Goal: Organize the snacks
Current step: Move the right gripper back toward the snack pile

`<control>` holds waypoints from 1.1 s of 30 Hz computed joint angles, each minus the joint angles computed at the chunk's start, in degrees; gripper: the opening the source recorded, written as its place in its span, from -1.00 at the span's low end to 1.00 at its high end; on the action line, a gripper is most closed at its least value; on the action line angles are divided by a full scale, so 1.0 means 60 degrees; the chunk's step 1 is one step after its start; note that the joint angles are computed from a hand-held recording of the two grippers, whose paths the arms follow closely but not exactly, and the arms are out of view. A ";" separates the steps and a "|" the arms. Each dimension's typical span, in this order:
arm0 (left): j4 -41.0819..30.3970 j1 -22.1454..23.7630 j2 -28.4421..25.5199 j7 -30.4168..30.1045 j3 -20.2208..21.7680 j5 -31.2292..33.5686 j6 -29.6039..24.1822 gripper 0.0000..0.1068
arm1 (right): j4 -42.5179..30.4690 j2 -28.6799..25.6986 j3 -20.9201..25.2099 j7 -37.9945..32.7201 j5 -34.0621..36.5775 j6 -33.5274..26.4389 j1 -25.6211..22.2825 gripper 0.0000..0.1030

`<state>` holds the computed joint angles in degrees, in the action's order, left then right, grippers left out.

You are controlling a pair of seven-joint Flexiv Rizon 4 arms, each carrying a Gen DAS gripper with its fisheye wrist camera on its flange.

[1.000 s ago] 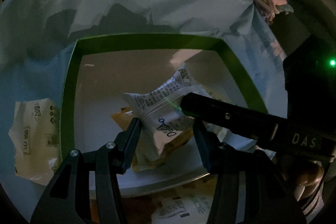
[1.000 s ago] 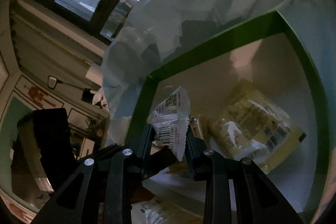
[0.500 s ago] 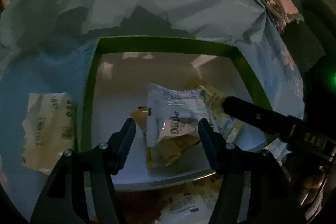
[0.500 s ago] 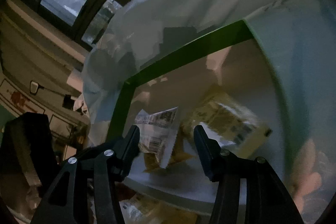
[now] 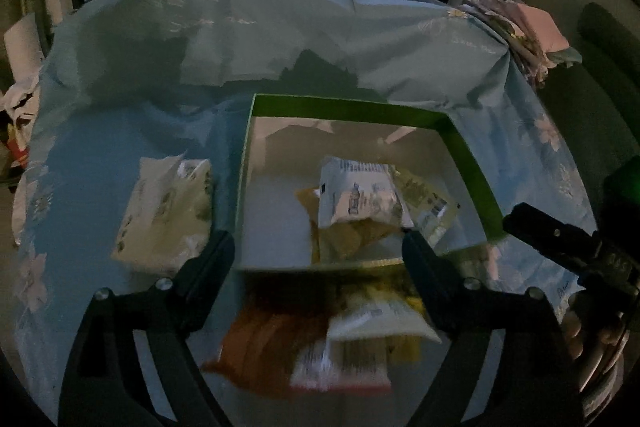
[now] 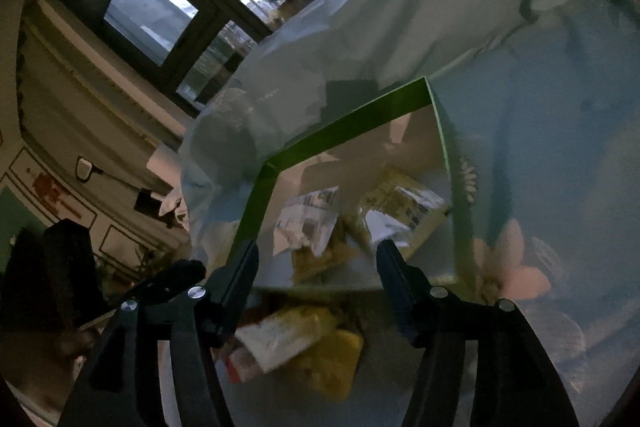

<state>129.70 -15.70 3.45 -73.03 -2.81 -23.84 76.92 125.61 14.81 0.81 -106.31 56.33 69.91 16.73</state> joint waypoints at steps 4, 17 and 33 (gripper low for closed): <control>0.0603 -0.0167 0.0583 -0.0133 0.0102 0.0056 0.0283 0.65 | 0.0528 0.0662 0.0200 0.0146 -0.0313 0.0153 -0.0013 0.30; 0.2754 -0.0689 0.2441 -0.0744 0.0594 -0.0029 0.0964 0.65 | 0.2136 0.2796 -0.0378 0.0232 -0.0552 -0.0342 0.1254 0.31; 0.3933 -0.4447 0.1600 0.0632 0.2277 -0.2923 0.2772 0.65 | 0.3020 0.2808 -0.0656 0.0525 -0.0401 -0.0212 0.2167 0.30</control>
